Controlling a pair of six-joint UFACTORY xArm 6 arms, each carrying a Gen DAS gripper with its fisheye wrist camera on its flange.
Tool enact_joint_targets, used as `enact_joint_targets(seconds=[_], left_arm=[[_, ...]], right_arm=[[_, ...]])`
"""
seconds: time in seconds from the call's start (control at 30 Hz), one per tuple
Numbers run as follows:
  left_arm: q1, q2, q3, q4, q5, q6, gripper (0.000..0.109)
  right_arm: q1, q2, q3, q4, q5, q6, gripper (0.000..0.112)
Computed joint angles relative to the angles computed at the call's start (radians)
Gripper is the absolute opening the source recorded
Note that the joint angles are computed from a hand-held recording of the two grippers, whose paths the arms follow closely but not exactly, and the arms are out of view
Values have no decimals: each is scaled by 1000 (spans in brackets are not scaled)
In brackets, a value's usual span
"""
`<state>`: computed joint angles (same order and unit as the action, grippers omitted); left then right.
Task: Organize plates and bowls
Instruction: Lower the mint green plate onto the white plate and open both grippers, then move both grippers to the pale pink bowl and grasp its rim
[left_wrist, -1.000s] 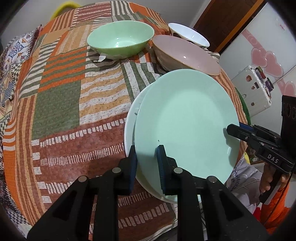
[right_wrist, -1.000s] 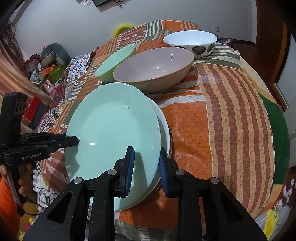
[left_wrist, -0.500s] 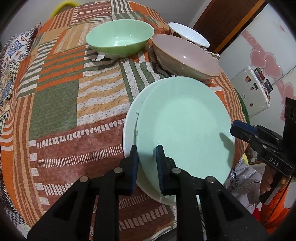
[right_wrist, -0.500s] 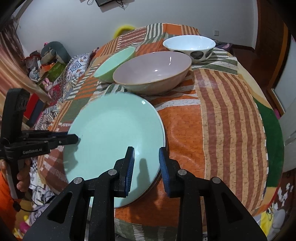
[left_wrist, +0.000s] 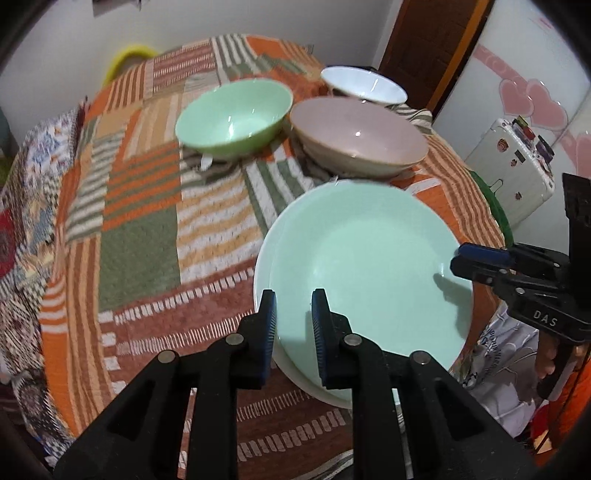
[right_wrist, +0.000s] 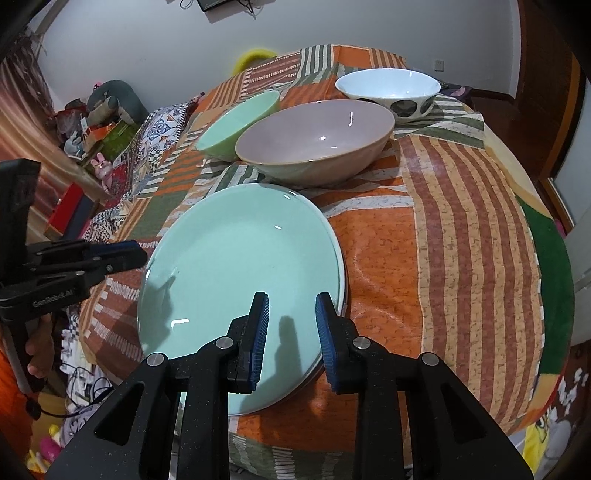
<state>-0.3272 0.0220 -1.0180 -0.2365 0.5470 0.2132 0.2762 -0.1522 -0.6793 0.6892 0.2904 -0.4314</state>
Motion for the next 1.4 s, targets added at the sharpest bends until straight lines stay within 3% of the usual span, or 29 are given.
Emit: enact_joint_targets(seconds=[0.43,0.5,0.67,0.8,1.0,1.27,1.33,1.4], left_arm=[[-25,9,-29,14,-60,-23,21],[-28,19,-46,13,-78,-29,31],[-35,45,-86,3,-150,-43,49],[-33,102,-162,-47,-152,-30,60],[-17,261,-348,-84,-82,-52,61],[-3,428,-530,-143,12,-39,61],[-2,456,-556,-158,20,-30,59],[-1,477,-581,-182,39,-12,50]], right_arm=[[-3,-34,-1,17,-49,-31,29],[-3,-34,-9,37,-71,-46,41],[-11,-15,-49,110,-111,-99,48],[-26,16,-97,189,-148,-148,58],[-63,110,-191,213,-176,-150,58],[-96,263,-319,207,-130,-122,58],[-103,294,-347,221,-104,-126,58],[-111,325,-377,225,-70,-125,58]])
